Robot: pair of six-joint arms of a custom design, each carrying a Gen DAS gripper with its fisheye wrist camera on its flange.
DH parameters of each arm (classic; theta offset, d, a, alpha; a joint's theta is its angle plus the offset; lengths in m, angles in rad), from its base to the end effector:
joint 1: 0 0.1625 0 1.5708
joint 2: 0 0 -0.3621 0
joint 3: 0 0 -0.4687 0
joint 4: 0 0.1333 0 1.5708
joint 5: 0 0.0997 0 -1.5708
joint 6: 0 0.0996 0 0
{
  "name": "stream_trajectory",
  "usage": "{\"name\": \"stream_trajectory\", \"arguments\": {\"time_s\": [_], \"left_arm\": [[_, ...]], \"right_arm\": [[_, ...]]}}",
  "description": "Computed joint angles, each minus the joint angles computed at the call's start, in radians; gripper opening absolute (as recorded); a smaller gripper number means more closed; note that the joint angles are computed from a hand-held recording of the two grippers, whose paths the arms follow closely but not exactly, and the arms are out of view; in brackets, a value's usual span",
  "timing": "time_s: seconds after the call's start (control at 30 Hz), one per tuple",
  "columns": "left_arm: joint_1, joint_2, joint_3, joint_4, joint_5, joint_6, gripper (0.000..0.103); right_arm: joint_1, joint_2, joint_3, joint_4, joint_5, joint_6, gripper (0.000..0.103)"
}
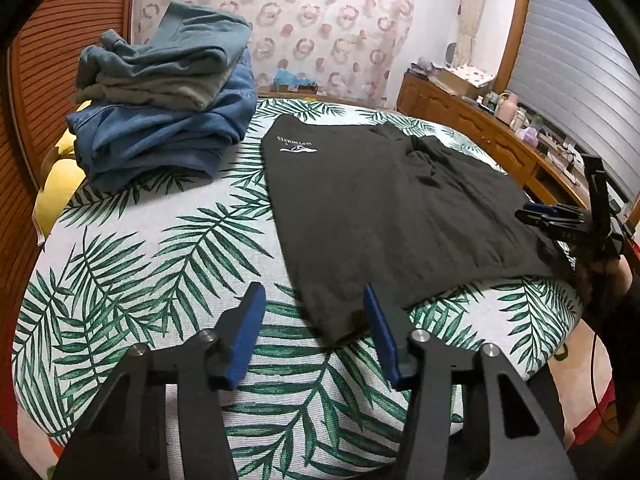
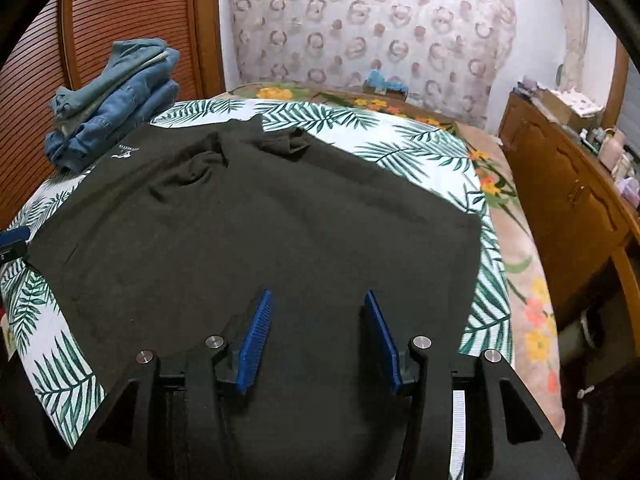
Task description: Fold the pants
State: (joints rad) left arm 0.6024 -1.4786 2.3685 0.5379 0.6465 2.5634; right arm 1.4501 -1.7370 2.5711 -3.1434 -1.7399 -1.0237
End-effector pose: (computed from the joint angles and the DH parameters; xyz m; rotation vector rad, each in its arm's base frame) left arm -0.0757 -0.3103 0.0853 0.3815 2.3727 -0.9587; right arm 0.0682 -0.4060 0.1670 1.0235 -2.2998 0.7031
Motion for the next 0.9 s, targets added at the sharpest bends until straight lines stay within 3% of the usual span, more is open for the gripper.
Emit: {"name": "stream_trajectory", "arguments": {"time_s": [0.3, 0.5, 0.53, 0.57, 0.9], "left_arm": [[0.016, 0.125, -0.068, 0.068, -0.035, -0.026, 0.044], [0.024, 0.132, -0.087, 0.082, 0.005, 0.029, 0.022], [0.030, 0.132, -0.095, 0.087, 0.021, 0.043, 0.011], [0.029, 0.140, -0.101, 0.094, 0.019, 0.039, 0.006], [-0.031, 0.113, -0.144, 0.090, 0.023, 0.090, 0.003]], "right_arm": [[0.009, -0.018, -0.006, 0.024, -0.001, 0.009, 0.051], [-0.001, -0.040, 0.007, 0.034, 0.016, 0.014, 0.051], [-0.003, -0.041, 0.007, 0.036, 0.021, 0.017, 0.051], [-0.005, -0.047, 0.008, 0.042, 0.025, 0.019, 0.051], [-0.022, -0.050, 0.004, 0.062, 0.053, 0.035, 0.051]]}}
